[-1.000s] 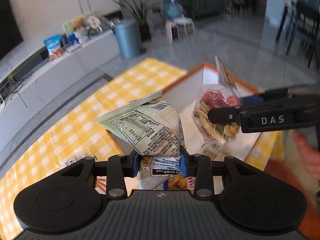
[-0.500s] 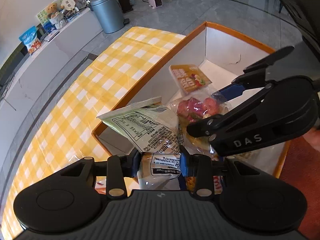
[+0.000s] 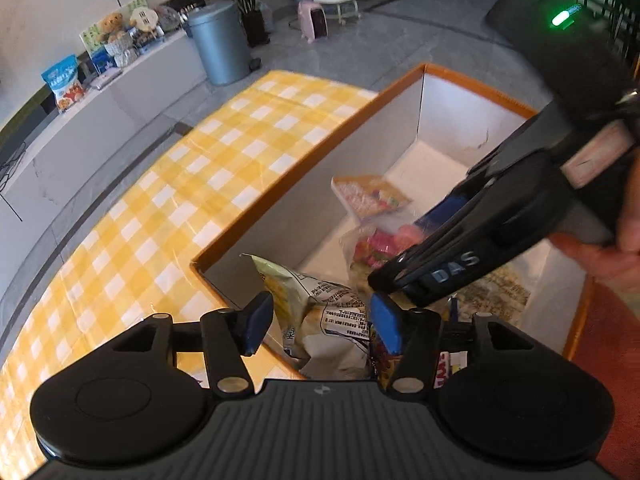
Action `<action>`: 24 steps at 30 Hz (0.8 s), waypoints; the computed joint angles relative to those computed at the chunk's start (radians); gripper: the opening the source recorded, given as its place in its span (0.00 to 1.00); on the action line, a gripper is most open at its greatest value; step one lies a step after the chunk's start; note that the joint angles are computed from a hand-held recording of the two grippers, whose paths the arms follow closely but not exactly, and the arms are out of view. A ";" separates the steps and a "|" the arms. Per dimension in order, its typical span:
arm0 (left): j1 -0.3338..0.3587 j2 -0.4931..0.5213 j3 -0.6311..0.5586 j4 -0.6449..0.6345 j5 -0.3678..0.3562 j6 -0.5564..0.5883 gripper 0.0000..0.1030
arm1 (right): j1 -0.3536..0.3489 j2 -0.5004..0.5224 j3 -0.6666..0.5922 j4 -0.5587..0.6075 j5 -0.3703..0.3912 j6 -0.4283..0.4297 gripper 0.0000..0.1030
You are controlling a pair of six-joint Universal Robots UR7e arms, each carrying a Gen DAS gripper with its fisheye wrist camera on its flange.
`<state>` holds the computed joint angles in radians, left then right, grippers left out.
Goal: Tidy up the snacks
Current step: 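Open both grippers to release the bags inside the box, then withdraw both grippers from the box toward the remaining snacks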
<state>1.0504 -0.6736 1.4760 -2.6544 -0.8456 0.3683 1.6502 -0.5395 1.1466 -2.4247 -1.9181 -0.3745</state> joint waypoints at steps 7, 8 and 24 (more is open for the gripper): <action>-0.019 -0.058 0.098 -0.130 0.008 -0.048 0.73 | 0.011 0.019 -0.016 -0.003 -0.030 0.005 0.62; -0.021 -0.067 0.108 -0.134 0.010 -0.065 0.74 | 0.013 0.020 -0.014 -0.008 -0.035 0.004 0.63; -0.029 -0.184 0.278 -0.265 0.088 -0.260 0.75 | 0.039 0.024 0.022 -0.122 -0.108 -0.012 0.62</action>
<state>1.0210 -0.8579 1.7539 -2.9194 -0.7579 0.1081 1.6892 -0.5154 1.1689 -2.5463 -2.0263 -0.3865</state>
